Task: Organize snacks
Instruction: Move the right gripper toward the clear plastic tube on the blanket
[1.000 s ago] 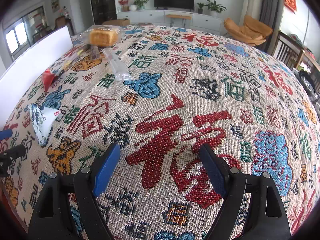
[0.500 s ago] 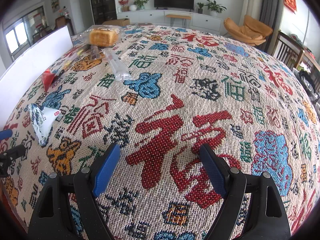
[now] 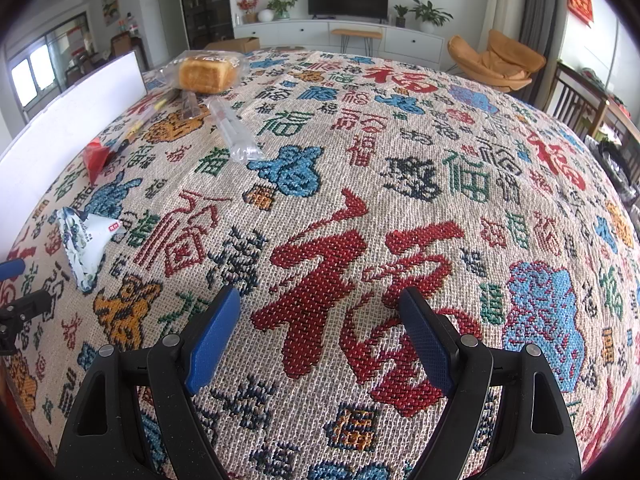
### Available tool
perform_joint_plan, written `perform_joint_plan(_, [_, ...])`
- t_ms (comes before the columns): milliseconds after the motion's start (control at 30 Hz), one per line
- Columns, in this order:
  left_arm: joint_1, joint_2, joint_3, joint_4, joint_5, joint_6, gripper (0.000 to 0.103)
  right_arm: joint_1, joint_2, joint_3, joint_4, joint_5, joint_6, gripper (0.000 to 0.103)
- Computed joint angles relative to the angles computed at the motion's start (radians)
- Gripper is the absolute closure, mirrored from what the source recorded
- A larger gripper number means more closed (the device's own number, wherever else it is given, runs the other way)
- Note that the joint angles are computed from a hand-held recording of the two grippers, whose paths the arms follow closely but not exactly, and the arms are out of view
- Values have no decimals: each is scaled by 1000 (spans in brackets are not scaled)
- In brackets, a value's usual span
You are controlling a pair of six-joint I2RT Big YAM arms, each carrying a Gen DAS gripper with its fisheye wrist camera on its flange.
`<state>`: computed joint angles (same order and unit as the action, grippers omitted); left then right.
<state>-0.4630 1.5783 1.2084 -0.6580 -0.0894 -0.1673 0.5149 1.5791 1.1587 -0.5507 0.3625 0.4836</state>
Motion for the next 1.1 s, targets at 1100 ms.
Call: perform_joint_plan(1100, [2,-2,2,1,1,1,0,-56,204,387,-137,-148,-187,21])
